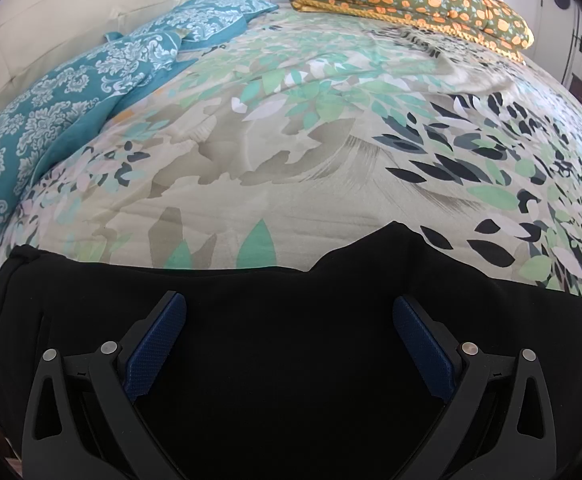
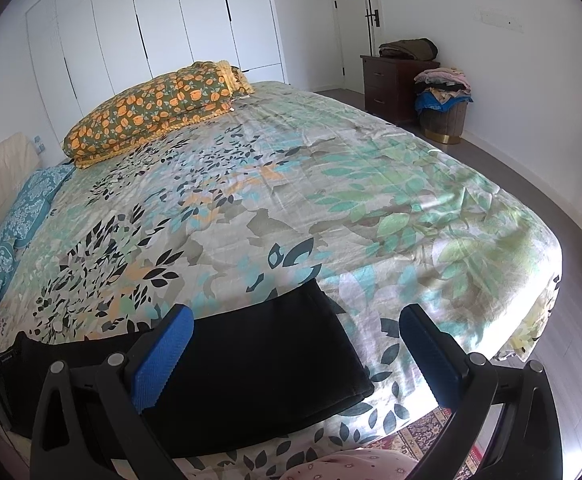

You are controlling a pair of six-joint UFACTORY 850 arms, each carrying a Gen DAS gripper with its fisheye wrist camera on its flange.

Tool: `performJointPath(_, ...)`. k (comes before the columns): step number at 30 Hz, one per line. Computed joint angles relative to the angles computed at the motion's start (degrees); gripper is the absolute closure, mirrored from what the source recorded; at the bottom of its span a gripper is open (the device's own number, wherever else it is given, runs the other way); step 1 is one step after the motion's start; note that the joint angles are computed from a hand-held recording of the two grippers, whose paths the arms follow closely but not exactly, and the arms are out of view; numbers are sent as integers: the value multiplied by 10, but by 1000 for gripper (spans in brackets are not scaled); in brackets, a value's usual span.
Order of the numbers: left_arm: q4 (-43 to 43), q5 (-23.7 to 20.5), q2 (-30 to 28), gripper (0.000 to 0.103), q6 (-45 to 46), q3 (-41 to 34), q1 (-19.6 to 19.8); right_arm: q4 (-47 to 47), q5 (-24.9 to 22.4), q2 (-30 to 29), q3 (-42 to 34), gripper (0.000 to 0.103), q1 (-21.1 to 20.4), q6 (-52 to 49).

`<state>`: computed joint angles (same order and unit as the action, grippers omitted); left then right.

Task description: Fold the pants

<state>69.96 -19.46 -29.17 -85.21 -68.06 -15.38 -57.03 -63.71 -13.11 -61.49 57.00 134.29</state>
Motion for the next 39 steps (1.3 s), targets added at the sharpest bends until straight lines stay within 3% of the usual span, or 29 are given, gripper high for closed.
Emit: performJointPath(39, 1, 0, 0, 0, -1, 0, 0, -1, 8, 2, 5, 1, 0, 20)
